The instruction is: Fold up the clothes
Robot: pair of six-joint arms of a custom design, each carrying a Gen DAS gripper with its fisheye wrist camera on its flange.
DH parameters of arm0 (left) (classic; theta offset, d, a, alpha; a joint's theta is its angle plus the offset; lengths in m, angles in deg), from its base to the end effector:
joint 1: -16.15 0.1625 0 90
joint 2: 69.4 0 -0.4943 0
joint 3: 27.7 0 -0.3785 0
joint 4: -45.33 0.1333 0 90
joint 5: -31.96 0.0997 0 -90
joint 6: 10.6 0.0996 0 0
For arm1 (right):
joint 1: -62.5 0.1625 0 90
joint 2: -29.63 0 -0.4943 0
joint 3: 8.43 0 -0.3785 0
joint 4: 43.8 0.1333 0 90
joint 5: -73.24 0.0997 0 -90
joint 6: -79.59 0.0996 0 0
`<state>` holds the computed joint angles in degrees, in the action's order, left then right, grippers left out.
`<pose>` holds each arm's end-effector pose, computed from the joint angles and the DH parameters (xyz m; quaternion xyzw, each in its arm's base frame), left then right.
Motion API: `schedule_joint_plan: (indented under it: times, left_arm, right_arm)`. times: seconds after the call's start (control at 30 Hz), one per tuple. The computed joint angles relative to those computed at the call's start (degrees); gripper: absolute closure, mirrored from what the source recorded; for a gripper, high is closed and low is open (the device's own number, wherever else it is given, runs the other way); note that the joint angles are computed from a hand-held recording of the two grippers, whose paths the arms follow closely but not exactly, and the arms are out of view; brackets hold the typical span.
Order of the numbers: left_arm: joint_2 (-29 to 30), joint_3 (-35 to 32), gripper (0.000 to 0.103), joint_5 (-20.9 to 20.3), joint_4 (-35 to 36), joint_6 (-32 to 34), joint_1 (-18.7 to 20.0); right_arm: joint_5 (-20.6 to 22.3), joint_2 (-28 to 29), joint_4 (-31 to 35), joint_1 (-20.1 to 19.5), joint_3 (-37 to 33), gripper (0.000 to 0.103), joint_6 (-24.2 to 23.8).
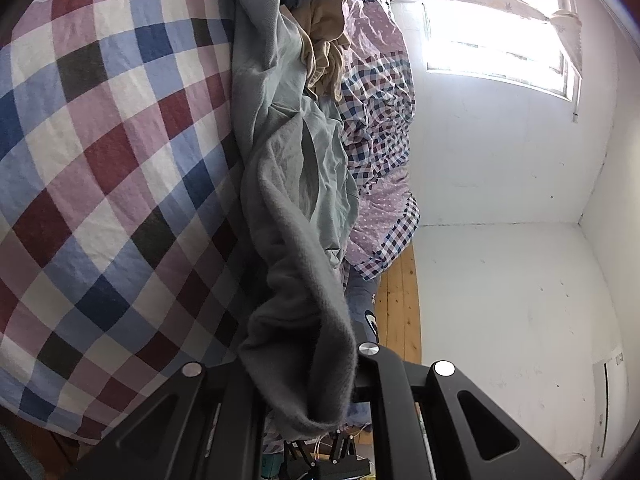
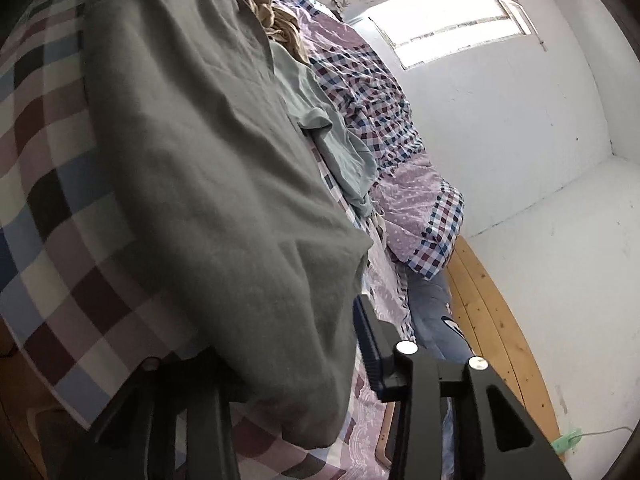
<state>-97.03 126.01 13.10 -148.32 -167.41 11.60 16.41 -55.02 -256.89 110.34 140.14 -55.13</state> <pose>-0.3120 -0.2034 0.0180 0.3156 -0.7415 0.5558 0.2043 -0.0858 -0.3745 0.3576 0.6998 -0.4742 0.2610 0.4662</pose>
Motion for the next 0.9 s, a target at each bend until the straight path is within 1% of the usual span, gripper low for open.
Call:
schedule_joint_plan:
  times: [0.07,0.1,0.17,0.2,0.23,0.3,0.43,0.5,0.57,0.7,0.8,0.87,0.9]
  left_arm:
    - [-0.37,-0.15,0.095,-0.31,0.98,-0.47,0.19]
    - [-0.71,-0.02,0.095,-0.61,2.15,-1.49,-0.02]
    - [-1.07,0.04,0.095,-0.87,3.25,-2.23,-0.11]
    - [-1.29,-0.03,0.095,-0.97,3.73,-2.29,-0.03]
    - [-1.42,-0.12,0.095,-1.02,4.01,-2.2,0.04]
    - [-1.78,-0.34,0.095,-0.99,4.69,-1.99,0.24]
    - [-3.36,-1.06,0.095,-0.88,7.33,-1.03,0.63]
    - [-4.56,-1.61,0.095,-0.76,9.27,-0.38,0.88]
    - [-7.57,-2.7,0.095,-0.64,16.05,-1.6,0.29]
    - [-13.19,-5.3,0.095,-0.47,29.8,-4.1,-0.93]
    - [-16.13,-7.06,0.096,0.84,37.42,-6.94,-2.28]
    - [-18.04,-8.85,0.096,2.58,41.14,-5.99,-2.59]
    - [-19.44,-10.15,0.096,3.31,44.95,-6.09,-3.13]
  right_arm:
    - [0.11,-0.44,1.16,-0.52,0.25,0.082,-2.54]
    - [-0.41,0.01,0.88,-0.22,-0.1,0.086,-2.92]
    - [-3.02,0.72,0.47,1.42,-1.26,0.089,-0.53]
    - [-4.43,0.44,1.35,2.3,-1.88,0.092,0.91]
    - [-4.91,-0.27,2.37,2.47,-2.12,0.094,1.68]
    - [-5.52,-2.58,6.13,2.99,-2.82,0.097,3.61]
    - [-5.03,-7.89,14.04,4.29,-4.16,0.098,7.81]
    - [-5.58,-10.7,18.8,5.68,-5.34,0.098,10.32]
    - [-5.48,-12.73,22.02,6.76,-6.26,0.099,11.39]
    - [-5.94,-16.61,28.48,10.22,-8.65,0.099,14.33]
    - [-8.69,-19.28,34.02,13.72,-11.36,0.099,17.35]
    - [-10.46,-21.71,39.28,15.84,-13.76,0.099,19.48]
    - [-11.21,-22.59,41.43,16.71,-14.95,0.099,20.3]
